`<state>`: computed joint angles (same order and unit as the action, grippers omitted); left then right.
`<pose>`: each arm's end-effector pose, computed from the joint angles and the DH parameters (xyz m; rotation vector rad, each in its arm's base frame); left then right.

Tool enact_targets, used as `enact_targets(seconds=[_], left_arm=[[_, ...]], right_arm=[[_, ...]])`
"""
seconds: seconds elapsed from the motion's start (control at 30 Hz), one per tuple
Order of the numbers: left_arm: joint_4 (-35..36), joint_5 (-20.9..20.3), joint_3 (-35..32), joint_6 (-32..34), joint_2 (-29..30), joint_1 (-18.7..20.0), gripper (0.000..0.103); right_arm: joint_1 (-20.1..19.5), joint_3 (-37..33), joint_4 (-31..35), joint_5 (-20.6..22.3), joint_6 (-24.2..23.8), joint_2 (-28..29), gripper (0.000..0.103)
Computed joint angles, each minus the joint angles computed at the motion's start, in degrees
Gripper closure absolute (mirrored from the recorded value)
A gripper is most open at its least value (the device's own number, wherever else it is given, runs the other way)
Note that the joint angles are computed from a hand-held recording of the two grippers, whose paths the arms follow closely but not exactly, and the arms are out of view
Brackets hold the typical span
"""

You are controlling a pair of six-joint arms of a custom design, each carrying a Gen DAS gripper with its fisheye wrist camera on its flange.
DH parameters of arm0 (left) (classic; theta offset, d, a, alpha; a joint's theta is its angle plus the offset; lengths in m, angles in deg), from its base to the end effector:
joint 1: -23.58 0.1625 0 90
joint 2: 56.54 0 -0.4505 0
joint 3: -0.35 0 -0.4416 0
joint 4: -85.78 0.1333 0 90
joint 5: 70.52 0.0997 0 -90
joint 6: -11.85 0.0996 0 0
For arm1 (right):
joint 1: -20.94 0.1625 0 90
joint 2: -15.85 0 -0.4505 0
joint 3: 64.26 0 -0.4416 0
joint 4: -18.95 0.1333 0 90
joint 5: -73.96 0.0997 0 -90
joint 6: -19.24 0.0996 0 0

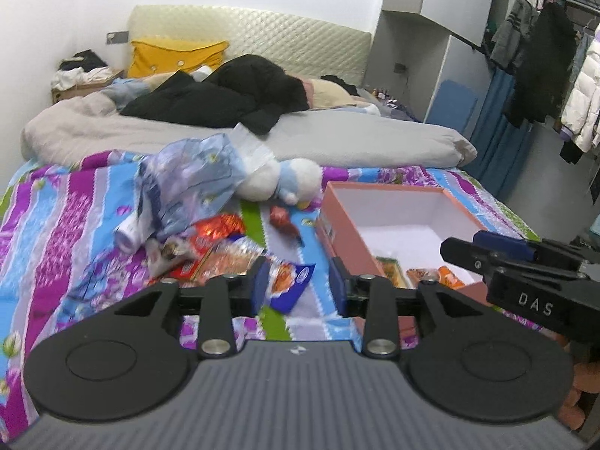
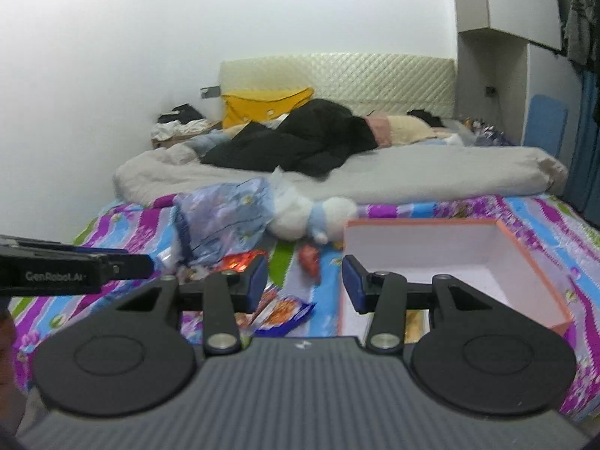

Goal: Organize snacks
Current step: 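Withdraw both open tools from the pink box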

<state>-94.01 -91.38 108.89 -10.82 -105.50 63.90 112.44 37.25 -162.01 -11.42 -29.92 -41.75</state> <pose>-0.3288 -0.5760 0.1410 0.1103 2.1271 -1.3080 0.1596 -0.6962 0.2419 1.1829 -2.3896 1.1051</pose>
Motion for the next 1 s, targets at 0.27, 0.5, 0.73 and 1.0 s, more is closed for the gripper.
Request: enact_targets(seconds=[0.27,0.5,0.73,1.0], left_arm=[[3.52,1.45,5.49,-8.96,-1.46,-1.34,0.057],[6.62,1.66,9.58,-17.81,-2.64,-1.96,0.055],[5.85,1.66,12.11,-22.75,-2.73,-2.06,0.055],[-4.33,1.37,14.62,-20.44,-1.11,-0.92,0.055]], right_arm=[[-1.36,5.5,-0.69,1.07,-1.83,-1.92,0.056],[-2.35,7.8,1.3,1.78,-3.56,-2.63,0.056],[-3.11,8.79,4.05,2.02,-5.89,-3.16,0.047],[-4.53,9.67,4.48,4.31,-6.3,-2.89,0.021]])
